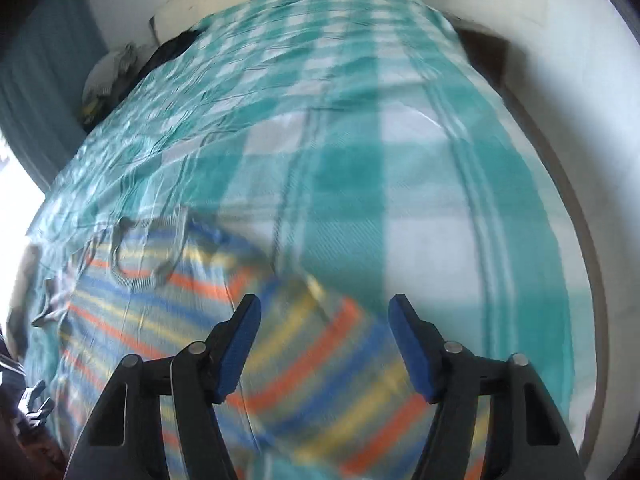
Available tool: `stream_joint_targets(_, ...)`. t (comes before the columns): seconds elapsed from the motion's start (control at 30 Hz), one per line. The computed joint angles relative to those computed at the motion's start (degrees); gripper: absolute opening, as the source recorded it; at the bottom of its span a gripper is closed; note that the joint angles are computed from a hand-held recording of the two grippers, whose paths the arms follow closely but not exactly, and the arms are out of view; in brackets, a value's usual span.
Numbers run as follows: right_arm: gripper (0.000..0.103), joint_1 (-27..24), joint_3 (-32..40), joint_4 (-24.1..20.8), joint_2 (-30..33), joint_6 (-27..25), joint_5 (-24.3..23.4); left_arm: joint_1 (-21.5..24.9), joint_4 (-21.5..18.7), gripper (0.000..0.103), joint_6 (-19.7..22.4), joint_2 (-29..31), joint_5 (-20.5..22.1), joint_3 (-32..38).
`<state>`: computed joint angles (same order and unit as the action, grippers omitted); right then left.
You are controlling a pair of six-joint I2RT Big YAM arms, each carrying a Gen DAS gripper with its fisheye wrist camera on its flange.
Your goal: Fold small clothes
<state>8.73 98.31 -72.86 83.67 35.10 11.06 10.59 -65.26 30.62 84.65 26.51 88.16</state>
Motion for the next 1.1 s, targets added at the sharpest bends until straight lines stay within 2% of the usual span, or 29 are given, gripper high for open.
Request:
stream_joint_targets(0.1, 0.058, -2.0, 7.6, -0.2, 8.4, -1.9, -6.4, 0.0, -0.3, 0.102, 1.1, 0.4, -0.3, 0.4)
stream_joint_targets(0.2, 0.053, -2.3, 14.5, -6.3, 15.9, -7.9, -11.3, 0.1, -1.4, 0.102, 0.5, 1.5, 0.3, 1.7)
stream_joint_targets(0.27, 0.035, -2.0, 15.9, -9.1, 18.2, -11.1, -12.1, 0.1, -2.1, 0.102, -0.2, 2.2, 0.7, 2.4)
stream_joint_targets(0.3, 0.007, -1.6, 18.2, -11.9, 20.4, -12.9, -12.3, 0.0, -2.2, 0.102, -0.3, 2.5, 0.6, 2.6)
stream_joint_targets(0.37, 0.006, 0.1, 21.9, -14.9, 22.7, -16.0, -7.7, -0.1, -2.1, 0.102, -0.4, 2.5, 0.4, 2.6)
stream_joint_targets(0.43, 0.005, 3.3, 25.7, -16.4, 24.3, -19.8, 7.1, -0.2, -2.2, 0.102, -0.4, 2.6, 0.4, 2.7)
stream_joint_targets(0.47, 0.005, 4.3, 26.0, -16.1, 24.6, -20.8, 12.2, -0.3, -2.2, 0.102, -0.4, 2.7, 0.4, 2.8)
stream_joint_targets(0.5, 0.004, 4.9, 25.3, -15.5, 24.8, -21.1, 14.9, -0.4, -2.1, 0.102, -0.4, 2.8, 0.2, 2.9)
stream_joint_targets(0.57, 0.004, 5.3, 24.1, -17.1, 26.0, -20.1, 15.6, -0.6, -1.9, 0.102, -0.3, 2.9, -0.1, 2.9)
stream_joint_targets(0.67, 0.006, 6.2, 18.7, -12.9, 23.7, -17.3, 17.5, -0.5, -1.5, 0.102, 0.0, 2.7, -0.5, 2.5)
stream_joint_targets(0.7, 0.012, 6.3, 17.1, -11.4, 22.3, -15.9, 17.5, -0.6, -1.5, 0.102, 0.1, 2.7, -0.6, 2.5)
stream_joint_targets(0.8, 0.059, 6.0, 13.3, -8.3, 17.3, -12.2, 16.5, -0.7, -1.6, 0.102, -0.2, 2.6, -0.5, 2.7)
stream_joint_targets(0.87, 0.063, 5.6, 9.8, -5.6, 12.3, -10.1, 16.9, -0.5, -1.9, 0.102, -0.5, 2.5, 0.0, 2.7)
stream_joint_targets(0.97, 0.064, 3.2, 2.4, -4.5, 2.4, -3.4, 15.2, -0.1, -2.5, 0.102, -1.3, 2.5, 0.9, 3.1)
stream_joint_targets(1.0, 0.064, 2.3, -1.7, -4.2, -2.6, 0.0, 14.4, 0.0, -2.7, 0.102, -1.5, 2.5, 1.1, 3.1)
stream_joint_targets(1.07, 0.064, 0.3, -7.5, -5.2, -9.7, 5.3, 13.6, 0.3, -3.1, 0.102, -2.4, 2.5, 1.5, 3.2)
stream_joint_targets(1.1, 0.064, 0.0, -10.7, -7.1, -13.6, 8.8, 14.0, 0.5, -3.3, 0.102, -2.9, 2.5, 1.6, 3.3)
